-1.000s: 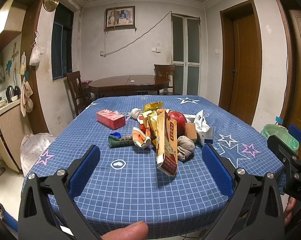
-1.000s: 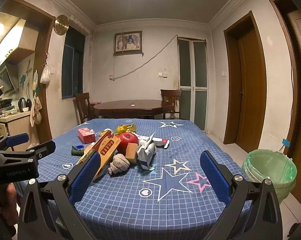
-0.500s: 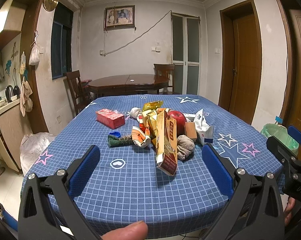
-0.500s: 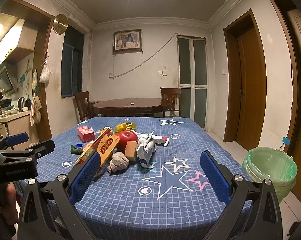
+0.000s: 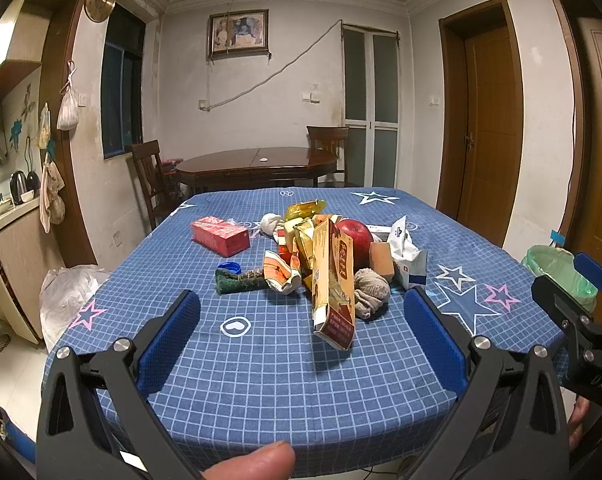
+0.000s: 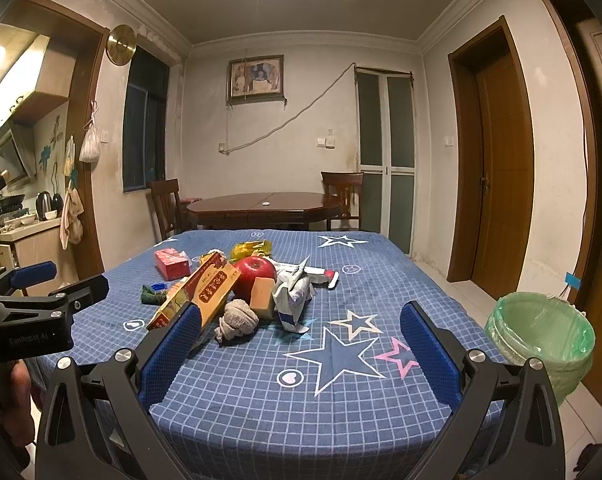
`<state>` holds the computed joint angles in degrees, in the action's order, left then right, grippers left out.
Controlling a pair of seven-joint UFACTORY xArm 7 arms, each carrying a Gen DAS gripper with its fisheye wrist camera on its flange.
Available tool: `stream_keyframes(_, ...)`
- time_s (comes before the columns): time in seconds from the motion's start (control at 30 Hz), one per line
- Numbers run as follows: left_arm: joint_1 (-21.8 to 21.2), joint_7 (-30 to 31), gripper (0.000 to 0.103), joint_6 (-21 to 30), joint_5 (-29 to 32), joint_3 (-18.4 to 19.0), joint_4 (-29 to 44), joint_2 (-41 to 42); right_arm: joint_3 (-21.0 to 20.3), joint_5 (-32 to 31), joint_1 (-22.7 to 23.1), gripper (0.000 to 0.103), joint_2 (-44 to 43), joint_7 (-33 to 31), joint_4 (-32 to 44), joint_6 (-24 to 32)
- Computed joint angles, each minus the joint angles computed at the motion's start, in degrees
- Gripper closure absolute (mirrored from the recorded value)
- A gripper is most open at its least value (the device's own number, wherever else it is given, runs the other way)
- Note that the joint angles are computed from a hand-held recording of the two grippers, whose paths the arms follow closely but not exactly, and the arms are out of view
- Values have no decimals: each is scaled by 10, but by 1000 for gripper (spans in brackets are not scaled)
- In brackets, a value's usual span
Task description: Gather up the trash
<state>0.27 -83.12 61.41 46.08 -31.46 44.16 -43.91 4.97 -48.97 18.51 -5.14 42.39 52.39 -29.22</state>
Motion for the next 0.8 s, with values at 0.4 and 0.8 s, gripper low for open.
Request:
stream_keyframes(0.4,-3,2,5,1,0,3,0,0,2,1,-1,4,3,-1,2,1)
stream_keyframes(0.8,-18,45,5,-62,-10,66,-25,-3,-4,-141,-6,4,44,126,78,20)
